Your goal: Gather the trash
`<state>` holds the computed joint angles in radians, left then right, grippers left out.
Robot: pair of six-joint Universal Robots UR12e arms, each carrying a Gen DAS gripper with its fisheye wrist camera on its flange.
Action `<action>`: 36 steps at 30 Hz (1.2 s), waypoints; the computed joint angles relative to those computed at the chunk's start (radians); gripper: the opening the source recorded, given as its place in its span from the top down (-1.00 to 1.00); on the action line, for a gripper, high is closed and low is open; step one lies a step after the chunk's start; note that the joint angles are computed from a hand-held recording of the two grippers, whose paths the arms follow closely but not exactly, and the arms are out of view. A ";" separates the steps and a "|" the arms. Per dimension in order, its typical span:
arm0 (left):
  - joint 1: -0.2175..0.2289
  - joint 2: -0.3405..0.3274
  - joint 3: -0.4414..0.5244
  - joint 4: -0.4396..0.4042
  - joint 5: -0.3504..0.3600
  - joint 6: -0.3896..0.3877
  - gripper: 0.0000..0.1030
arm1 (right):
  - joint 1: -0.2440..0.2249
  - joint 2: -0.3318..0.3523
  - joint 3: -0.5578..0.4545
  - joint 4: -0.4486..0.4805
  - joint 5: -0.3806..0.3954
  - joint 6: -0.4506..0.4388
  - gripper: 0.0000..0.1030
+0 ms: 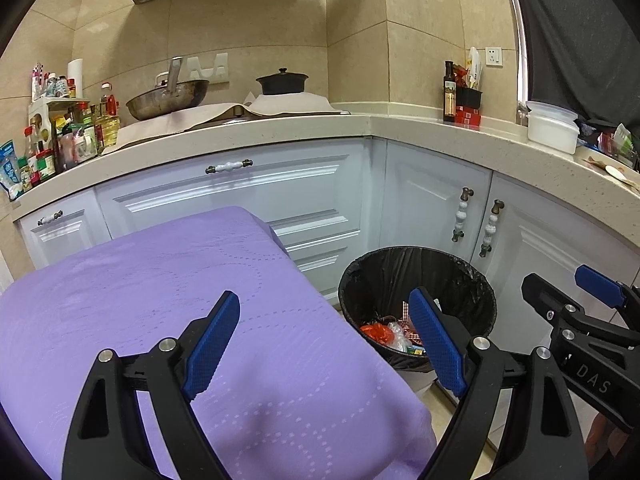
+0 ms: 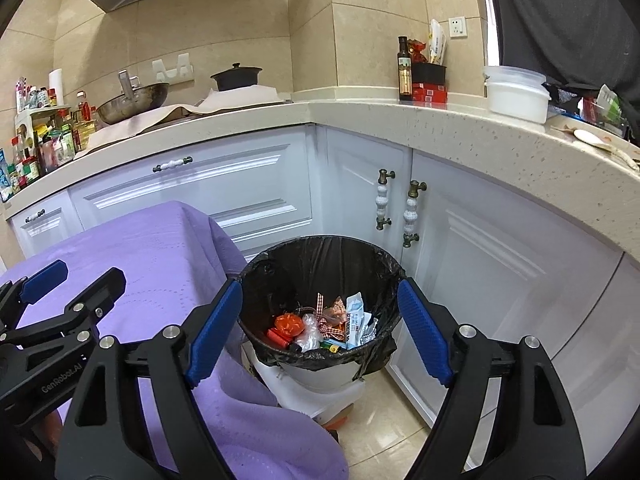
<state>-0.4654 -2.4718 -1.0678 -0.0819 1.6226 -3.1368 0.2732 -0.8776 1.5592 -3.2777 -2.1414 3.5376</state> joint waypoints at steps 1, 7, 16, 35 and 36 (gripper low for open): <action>0.002 0.004 -0.006 0.003 -0.001 -0.001 -0.63 | 0.001 -0.001 0.001 0.000 -0.002 0.000 -0.52; 0.008 0.019 -0.038 0.022 0.001 -0.008 -0.63 | 0.010 -0.005 0.004 -0.004 -0.015 -0.011 -0.52; 0.012 0.033 -0.067 0.041 0.002 -0.015 -0.63 | 0.019 -0.009 0.014 -0.009 -0.021 -0.021 -0.52; 0.009 0.048 -0.101 0.069 0.004 -0.005 -0.63 | 0.025 -0.016 0.035 -0.023 -0.029 -0.019 -0.52; 0.009 0.049 -0.101 0.070 0.004 -0.006 -0.63 | 0.024 -0.016 0.037 -0.026 -0.030 -0.019 -0.52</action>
<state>-0.4560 -2.4230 -1.1692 -0.0120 1.6267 -3.1432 0.2976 -0.8939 1.5964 -3.3037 -2.1709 3.5187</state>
